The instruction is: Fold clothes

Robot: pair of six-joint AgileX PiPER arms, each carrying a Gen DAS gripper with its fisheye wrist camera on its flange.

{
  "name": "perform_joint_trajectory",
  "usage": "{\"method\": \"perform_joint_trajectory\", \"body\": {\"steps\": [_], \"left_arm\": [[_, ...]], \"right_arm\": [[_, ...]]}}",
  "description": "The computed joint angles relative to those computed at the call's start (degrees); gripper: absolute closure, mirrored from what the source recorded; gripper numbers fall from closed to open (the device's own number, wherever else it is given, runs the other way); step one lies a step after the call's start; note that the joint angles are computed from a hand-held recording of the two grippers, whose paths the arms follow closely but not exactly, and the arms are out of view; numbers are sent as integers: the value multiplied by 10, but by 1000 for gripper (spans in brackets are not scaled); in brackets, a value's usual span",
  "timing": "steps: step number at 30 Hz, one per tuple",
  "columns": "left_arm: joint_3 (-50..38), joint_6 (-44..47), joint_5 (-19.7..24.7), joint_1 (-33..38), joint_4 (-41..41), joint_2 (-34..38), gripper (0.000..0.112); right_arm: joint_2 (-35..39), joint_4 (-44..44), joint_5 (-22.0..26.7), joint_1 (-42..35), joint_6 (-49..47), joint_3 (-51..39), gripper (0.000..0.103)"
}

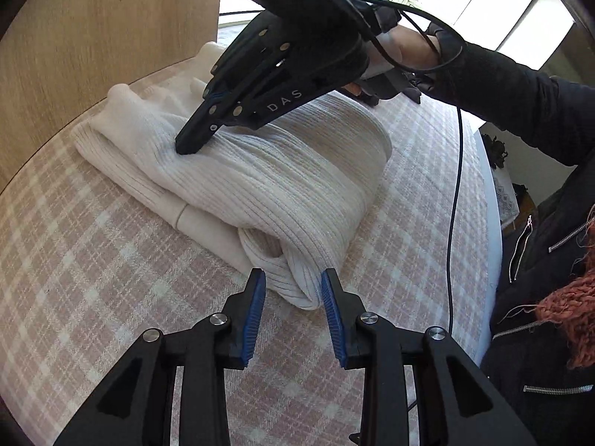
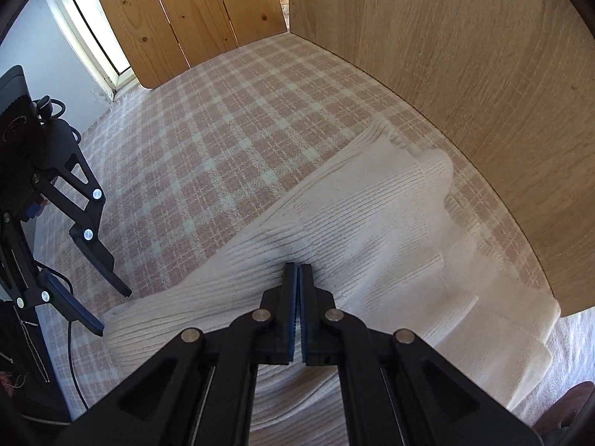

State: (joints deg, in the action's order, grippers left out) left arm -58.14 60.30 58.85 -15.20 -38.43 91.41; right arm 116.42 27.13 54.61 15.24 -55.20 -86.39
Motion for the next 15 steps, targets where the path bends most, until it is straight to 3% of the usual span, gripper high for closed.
{"method": "perform_joint_trajectory", "body": {"steps": [6,8,9,10,11,12,15], "left_arm": [[-38,-22,5,-48,27,61,75],[-23,-11,16,-46,6,61,72],[-2,12,16,-44,-12,50,66],[21,38,15,-43,-32,38,52],[43,63,16,-41,-51,25,48],[60,75,4,-44,-57,18,48],[65,91,27,-9,-105,30,48]], "right_arm": [[-1,4,-5,-3,8,4,103],[-4,1,-15,0,12,8,103],[-5,0,-20,2,14,10,103],[-5,2,-23,2,15,10,103],[-4,8,-24,2,15,11,103],[-4,15,-25,2,14,11,103],[-13,20,-33,5,17,18,103]]}}
